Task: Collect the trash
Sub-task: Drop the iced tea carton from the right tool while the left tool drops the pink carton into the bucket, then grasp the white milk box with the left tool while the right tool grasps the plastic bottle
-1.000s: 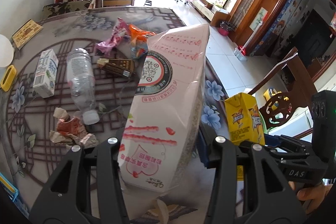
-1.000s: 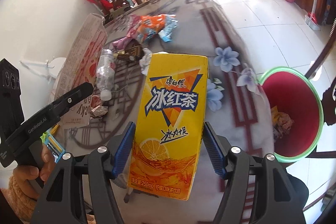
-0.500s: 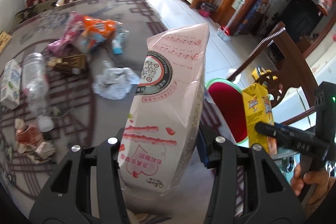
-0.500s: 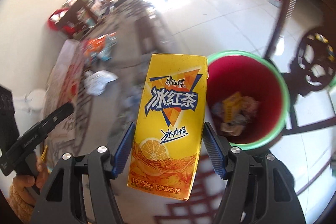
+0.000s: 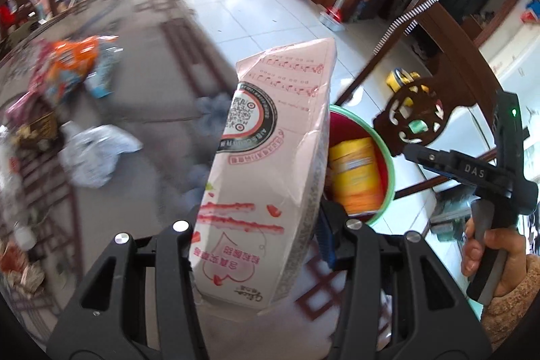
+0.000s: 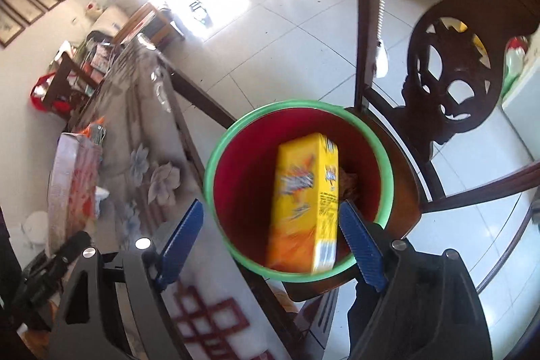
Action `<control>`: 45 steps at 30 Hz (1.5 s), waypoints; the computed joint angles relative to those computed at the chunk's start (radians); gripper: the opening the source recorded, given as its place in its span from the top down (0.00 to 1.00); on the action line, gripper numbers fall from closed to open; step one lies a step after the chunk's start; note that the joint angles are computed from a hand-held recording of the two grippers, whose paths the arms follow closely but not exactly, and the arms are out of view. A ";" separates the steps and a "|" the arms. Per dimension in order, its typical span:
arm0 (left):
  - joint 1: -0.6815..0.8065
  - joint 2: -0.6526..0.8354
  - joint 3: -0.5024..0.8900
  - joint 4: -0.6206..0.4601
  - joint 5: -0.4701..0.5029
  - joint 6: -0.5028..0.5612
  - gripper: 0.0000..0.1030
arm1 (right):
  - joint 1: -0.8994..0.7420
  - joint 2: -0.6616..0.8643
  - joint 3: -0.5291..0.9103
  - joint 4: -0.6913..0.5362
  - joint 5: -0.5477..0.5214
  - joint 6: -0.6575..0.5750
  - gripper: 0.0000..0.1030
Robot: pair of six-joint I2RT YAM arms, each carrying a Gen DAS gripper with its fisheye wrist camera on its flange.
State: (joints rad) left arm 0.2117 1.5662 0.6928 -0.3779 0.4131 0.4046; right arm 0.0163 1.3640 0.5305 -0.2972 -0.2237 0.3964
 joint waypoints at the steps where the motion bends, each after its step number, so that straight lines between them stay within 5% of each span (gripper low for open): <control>1: -0.042 0.017 0.003 0.016 -0.004 -0.015 0.55 | -0.015 -0.002 -0.007 0.001 -0.002 -0.003 0.22; 9: -0.266 0.119 0.031 0.104 0.004 -0.078 0.53 | -0.104 -0.090 -0.057 -0.062 -0.018 -0.026 0.22; 13: -0.311 0.162 0.046 0.136 0.021 -0.105 0.22 | -0.116 -0.130 -0.070 -0.097 -0.009 -0.024 0.22; 17: -0.274 0.148 0.057 0.104 0.067 -0.104 0.21 | -0.086 -0.171 -0.082 -0.124 0.008 0.011 0.22; 28: 0.227 0.090 0.117 -0.101 0.117 0.095 0.20 | 0.346 -0.119 0.039 -0.115 0.143 0.236 0.21; 35: 0.599 0.187 0.274 -0.225 0.117 0.266 0.20 | 0.645 0.096 0.193 -0.047 0.198 0.352 0.21; 41: 0.820 0.323 0.470 -0.288 0.118 0.322 0.20 | 0.825 0.372 0.465 -0.024 0.187 0.366 0.21; 45: 0.904 0.429 0.619 -0.280 0.109 0.283 0.20 | 0.896 0.597 0.766 -0.047 0.138 0.354 0.21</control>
